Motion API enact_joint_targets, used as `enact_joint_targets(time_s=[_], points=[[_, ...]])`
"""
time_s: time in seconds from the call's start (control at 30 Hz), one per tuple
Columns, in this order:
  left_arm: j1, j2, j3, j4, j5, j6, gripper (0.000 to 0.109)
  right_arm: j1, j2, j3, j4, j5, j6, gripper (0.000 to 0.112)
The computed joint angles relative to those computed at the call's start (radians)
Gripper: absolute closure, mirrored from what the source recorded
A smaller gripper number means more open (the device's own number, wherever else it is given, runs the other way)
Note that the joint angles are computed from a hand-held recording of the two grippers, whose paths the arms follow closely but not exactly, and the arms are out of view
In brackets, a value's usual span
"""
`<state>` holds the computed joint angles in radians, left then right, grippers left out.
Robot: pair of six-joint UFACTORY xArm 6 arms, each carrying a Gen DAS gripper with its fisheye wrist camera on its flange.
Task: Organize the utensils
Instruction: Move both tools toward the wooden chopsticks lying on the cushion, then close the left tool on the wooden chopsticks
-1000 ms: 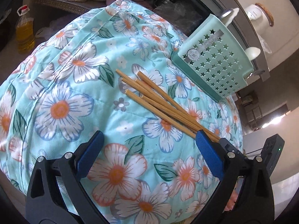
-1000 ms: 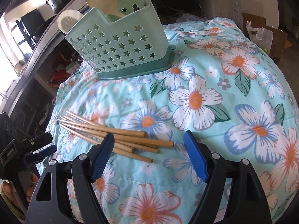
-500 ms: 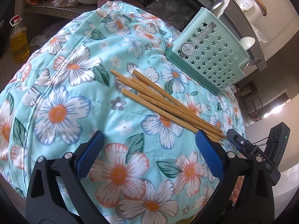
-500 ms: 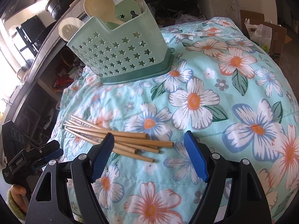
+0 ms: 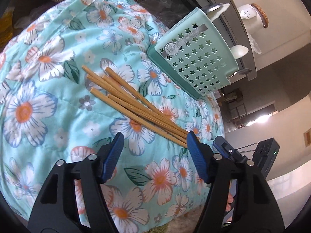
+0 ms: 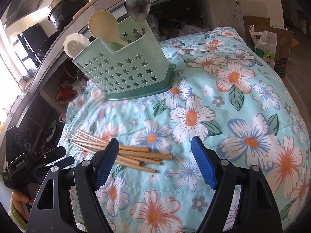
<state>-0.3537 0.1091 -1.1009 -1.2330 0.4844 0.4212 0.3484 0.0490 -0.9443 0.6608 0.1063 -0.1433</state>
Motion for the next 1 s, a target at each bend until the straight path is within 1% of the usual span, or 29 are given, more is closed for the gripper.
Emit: enact_joint_targets(time_s=[0.03,0.13,0.2,0.3,0.33,0.43,0.6,0.7,1.0], points=[[0.01,0.009,-0.003,-0.052,0.022,0.012,0.054,-0.001,-0.001,0.003,-0.006,-0.002,0.006,0.038],[0.047,0.044,-0.019,-0.196,0.081,0.028,0.063,-0.005,-0.003,0.005,-0.005,-0.001,0.01,0.038],[0.066,0.069,-0.033,-0.258,0.105,0.034,0.066,-0.007,-0.002,0.005,0.004,-0.001,0.007,0.038],[0.078,0.107,-0.058,-0.303,0.122,0.024,0.074,-0.011,0.0,0.003,0.012,0.003,0.007,0.037],[0.079,0.119,-0.068,-0.31,0.124,0.013,0.08,-0.012,0.001,0.002,0.017,0.005,0.004,0.037],[0.073,0.146,-0.095,-0.305,0.114,-0.028,0.089,-0.015,0.003,0.0,0.026,0.009,0.0,0.038],[0.052,0.148,-0.099,-0.319,0.075,-0.023,0.091,-0.018,-0.005,0.007,0.023,0.003,0.006,0.038],[0.057,0.133,-0.08,-0.33,0.074,-0.014,0.092,-0.021,-0.008,0.011,0.033,0.003,0.001,0.038],[0.071,0.03,0.015,-0.232,0.093,-0.074,0.092,-0.018,-0.013,0.012,0.079,0.005,-0.038,0.038]])
